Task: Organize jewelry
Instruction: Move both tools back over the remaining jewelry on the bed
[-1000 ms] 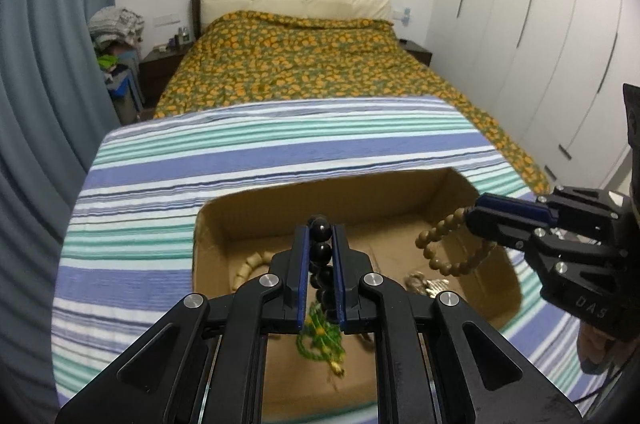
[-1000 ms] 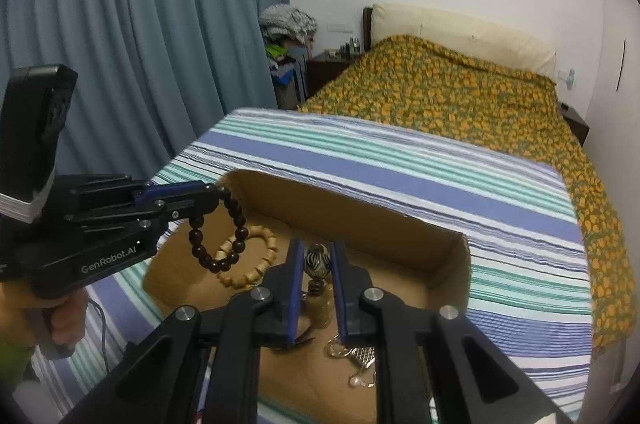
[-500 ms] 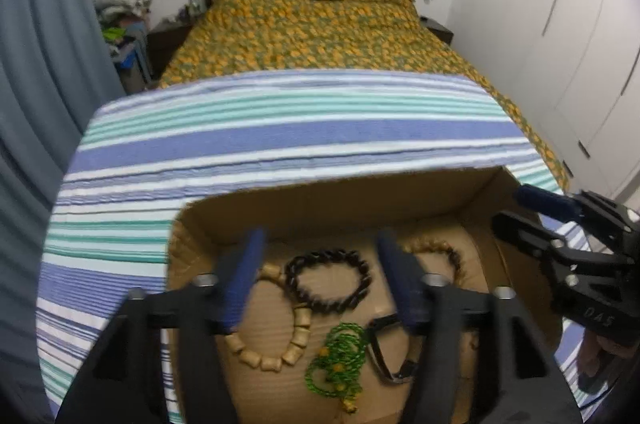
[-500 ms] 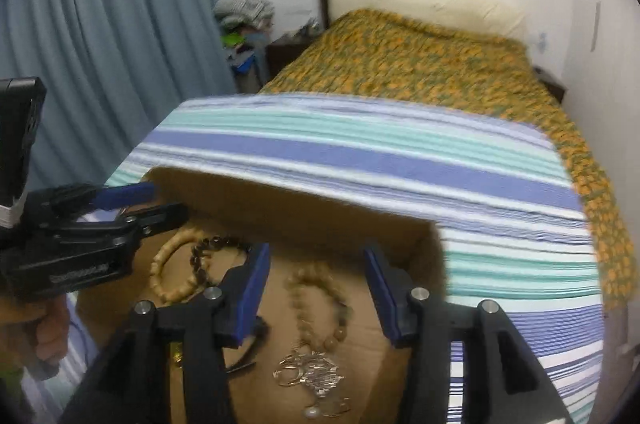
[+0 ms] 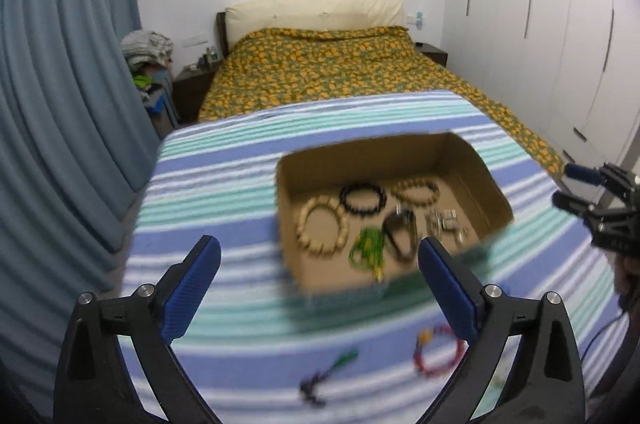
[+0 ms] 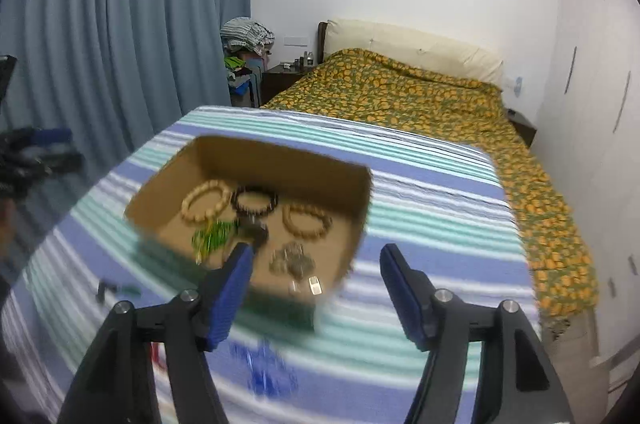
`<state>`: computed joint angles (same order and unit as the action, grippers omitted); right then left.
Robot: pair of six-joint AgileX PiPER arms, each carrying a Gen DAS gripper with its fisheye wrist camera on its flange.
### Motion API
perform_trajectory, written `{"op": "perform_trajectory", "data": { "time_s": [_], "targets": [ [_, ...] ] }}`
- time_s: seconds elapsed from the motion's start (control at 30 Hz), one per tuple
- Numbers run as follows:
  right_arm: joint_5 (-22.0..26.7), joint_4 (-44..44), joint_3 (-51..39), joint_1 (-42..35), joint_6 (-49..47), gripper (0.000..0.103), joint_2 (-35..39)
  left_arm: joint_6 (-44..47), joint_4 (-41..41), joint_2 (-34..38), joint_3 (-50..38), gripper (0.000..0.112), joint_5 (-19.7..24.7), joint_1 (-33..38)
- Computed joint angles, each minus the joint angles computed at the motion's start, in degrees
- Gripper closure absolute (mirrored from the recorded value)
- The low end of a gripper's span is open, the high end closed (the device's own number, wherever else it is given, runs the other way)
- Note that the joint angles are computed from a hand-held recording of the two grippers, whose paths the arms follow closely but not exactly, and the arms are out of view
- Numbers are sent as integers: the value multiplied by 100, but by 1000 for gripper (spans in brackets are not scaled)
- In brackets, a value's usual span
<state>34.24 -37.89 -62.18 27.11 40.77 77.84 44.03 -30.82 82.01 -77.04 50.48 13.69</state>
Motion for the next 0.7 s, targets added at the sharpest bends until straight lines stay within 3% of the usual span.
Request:
{"op": "perform_trajectory", "data": {
  "time_s": [0.17,0.37,0.47,0.57,0.7],
  "targets": [
    [992,-1398,1593,1309,1941,34,-1375,1352,-660,-1133,1327,12,673,1361],
    [2222,-1983,2887,3292,4307,34,-1774,2712,-1147,-2027,3268,12,1015,2965],
    [2278,-2077,3482,3919,5487,34,-1536,2933,-1219,-2065,4056,12,613,2970],
    [1994,-2319,3797,4003,6316,34,-1135,2936,-1365,-2000,4644,12,-164,2472],
    [1588,-2659,3865,3768,6692,34,-630,3092,-1740,-2038,5102,12,-1050,1869]
  ]
}}
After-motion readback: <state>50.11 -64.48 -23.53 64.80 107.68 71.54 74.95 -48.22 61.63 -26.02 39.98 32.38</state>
